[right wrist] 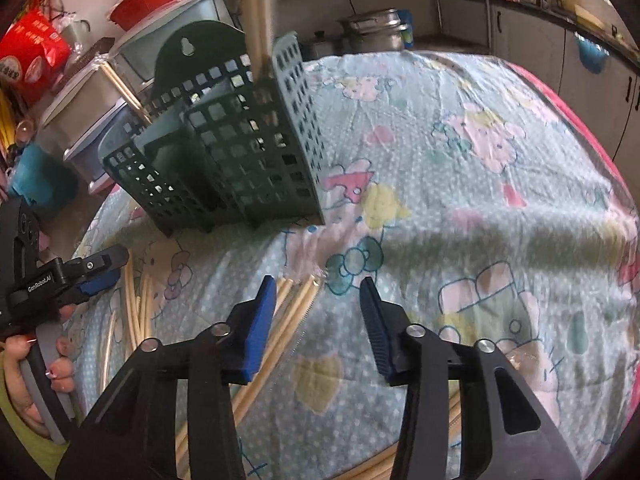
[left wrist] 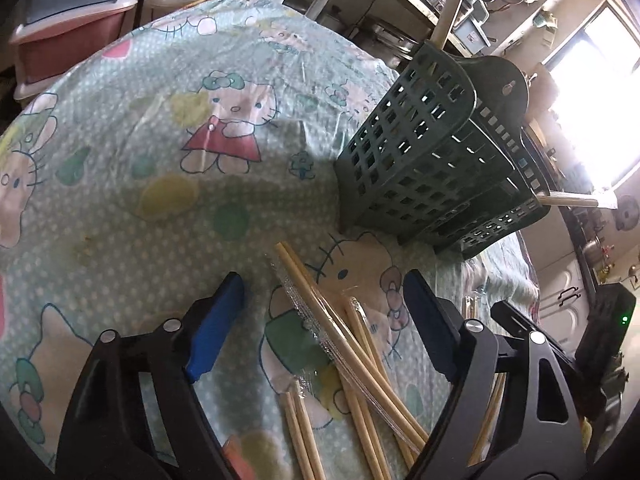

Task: Organize utensils
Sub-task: 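Move both open grippers back down to the chopsticks on the cloth, then close the right gripper on a chopstick while the left gripper grasps another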

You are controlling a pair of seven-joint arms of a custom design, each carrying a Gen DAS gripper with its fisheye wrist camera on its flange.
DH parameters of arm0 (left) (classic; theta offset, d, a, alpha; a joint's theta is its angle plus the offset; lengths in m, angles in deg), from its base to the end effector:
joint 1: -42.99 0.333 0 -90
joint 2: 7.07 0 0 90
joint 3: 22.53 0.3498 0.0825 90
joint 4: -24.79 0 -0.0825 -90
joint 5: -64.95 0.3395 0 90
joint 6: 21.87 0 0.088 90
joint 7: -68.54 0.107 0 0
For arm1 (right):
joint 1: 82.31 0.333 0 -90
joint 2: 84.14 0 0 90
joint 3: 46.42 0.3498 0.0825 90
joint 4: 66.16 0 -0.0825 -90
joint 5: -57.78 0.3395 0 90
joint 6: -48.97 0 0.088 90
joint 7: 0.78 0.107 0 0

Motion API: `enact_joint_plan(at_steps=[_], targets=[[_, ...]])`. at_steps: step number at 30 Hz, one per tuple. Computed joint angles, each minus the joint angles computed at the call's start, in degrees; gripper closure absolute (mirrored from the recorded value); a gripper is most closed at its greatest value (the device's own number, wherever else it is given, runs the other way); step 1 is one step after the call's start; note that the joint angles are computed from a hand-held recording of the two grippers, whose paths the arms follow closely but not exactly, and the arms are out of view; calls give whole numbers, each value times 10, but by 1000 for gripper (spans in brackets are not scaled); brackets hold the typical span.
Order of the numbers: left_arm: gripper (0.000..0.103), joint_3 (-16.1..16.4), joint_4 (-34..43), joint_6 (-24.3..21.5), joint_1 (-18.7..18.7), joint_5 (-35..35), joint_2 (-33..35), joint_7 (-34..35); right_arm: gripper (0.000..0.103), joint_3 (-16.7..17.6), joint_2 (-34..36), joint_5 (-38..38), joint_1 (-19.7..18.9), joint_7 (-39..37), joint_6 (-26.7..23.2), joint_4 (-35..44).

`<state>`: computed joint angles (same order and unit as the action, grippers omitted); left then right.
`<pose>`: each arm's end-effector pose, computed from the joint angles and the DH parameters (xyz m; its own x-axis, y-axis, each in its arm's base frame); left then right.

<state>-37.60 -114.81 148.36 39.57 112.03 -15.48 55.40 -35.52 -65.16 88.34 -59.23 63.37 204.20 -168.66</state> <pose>0.4213 -0.1985 0.4811 0.4547 -0.7478 0.4837 -0.5797 -0.6609 -0.4767 0.5608 0.3369 0.4880 0.6099 -0.7507 -0.2540 -0.7113 -0.3772 -0.5931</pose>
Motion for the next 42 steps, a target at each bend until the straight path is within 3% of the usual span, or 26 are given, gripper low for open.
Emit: enact_joint_plan(at_steps=[3,7,11,18,20,29,35,42], targets=[[30,1,-1,5,3,3,2,-7,67,-4,11,-5,1,9,-11,12],[41,2,0,-4,5,6,3,-14,70,-11,27,-28,10,32,-16,28],[45,9,1,0,5,-3,7,-7,71,-18,35,-60,24,47,-8,36],[64,12,12,-51,-8,-28,8,23,88,-23,32,-94,32,75,22,20],[77,11,15,-71,-10,-27,7,24,90,-18,31,-87,25,75,25,17],[97,20,-9,-43,-7,-33,-9,24,92,7,14,-26,-7,45,41,-3],[98,-10,-14,-17,24,25,-45,-20,94,20,-15,36,-29,0,55,-26],[99,-37,12,-38,30,58,-68,-22,95,29,-41,129,-47,-75,61,-36]])
